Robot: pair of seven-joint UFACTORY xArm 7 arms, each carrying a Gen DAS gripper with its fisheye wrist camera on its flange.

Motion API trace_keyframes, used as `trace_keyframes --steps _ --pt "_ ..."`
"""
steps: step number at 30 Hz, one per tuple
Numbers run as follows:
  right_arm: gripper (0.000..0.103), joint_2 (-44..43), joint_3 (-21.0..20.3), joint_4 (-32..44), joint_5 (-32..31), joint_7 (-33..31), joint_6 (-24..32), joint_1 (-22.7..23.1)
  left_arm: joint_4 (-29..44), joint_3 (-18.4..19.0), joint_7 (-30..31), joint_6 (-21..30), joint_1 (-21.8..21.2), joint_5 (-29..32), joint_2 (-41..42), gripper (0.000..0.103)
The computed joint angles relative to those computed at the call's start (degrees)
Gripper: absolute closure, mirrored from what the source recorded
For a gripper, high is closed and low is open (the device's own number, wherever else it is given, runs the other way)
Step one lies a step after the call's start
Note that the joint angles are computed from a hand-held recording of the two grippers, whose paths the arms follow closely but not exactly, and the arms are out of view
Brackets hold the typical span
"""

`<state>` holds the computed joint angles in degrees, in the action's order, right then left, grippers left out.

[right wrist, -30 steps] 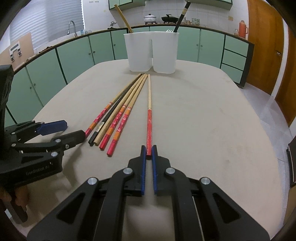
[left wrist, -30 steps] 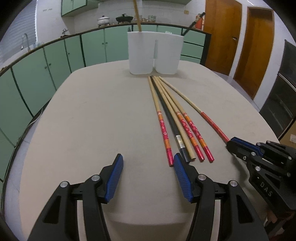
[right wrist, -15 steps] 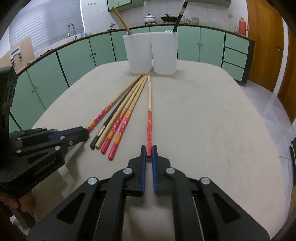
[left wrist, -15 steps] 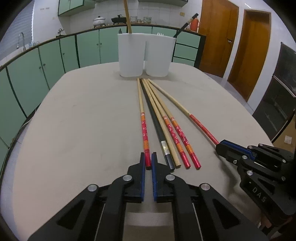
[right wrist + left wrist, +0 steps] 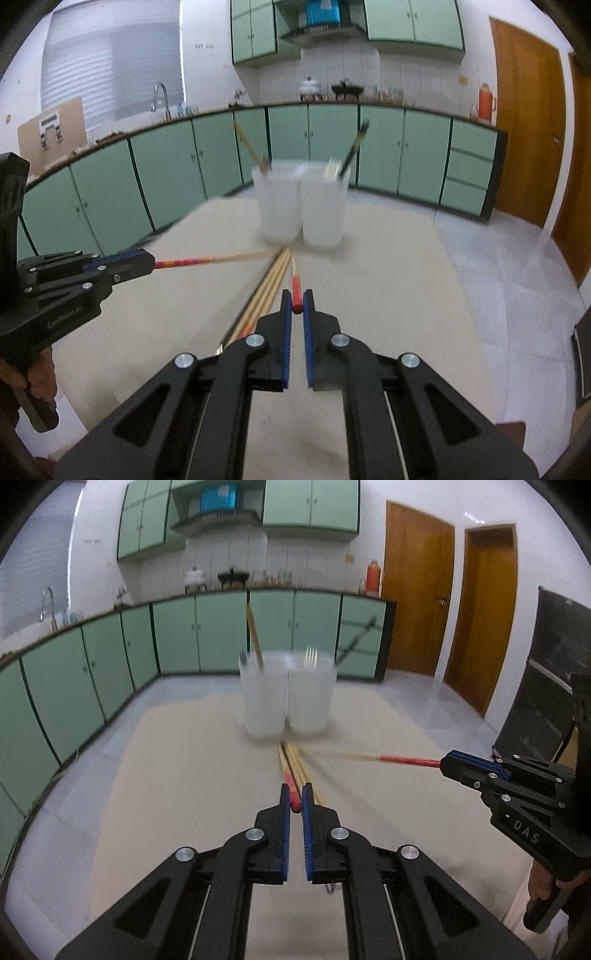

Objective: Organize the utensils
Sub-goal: 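Lift both chopsticks and lower them into the white holder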

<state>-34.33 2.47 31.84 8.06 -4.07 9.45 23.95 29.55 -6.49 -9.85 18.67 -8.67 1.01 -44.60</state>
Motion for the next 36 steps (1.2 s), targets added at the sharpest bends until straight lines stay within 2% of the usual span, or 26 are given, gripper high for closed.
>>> trace_keyframes --steps 6,9,20,27,32,36 --pt "0.098 2.57 -4.33 7.63 2.0 -4.51 0.53 3.17 6.82 1.86 2.67 -2.44 -0.18 0.12 4.05 0.097" --pt "0.098 5.07 -6.3 12.69 4.4 -7.46 2.68 4.96 10.4 2.74 4.25 -3.41 -1.06 -0.64 6.83 0.097" --pt "0.098 12.18 -7.81 28.41 15.61 -19.74 11.67 4.65 19.0 6.21 11.17 -3.56 -4.93 -5.36 11.37 0.097" --pt "0.098 18.36 -5.78 39.2 20.58 -24.32 13.1 1.18 25.58 6.81 13.88 -5.75 -4.62 -7.12 15.78 0.097" --pt "0.098 25.45 -3.87 49.48 22.44 -25.24 14.87 -2.42 34.75 6.97 15.37 -7.64 -4.17 -7.78 22.94 0.097" --pt "0.098 31.19 -1.45 56.57 21.12 -23.64 15.69 -5.87 43.37 7.49 17.23 -7.6 -3.95 -9.42 30.15 0.097"
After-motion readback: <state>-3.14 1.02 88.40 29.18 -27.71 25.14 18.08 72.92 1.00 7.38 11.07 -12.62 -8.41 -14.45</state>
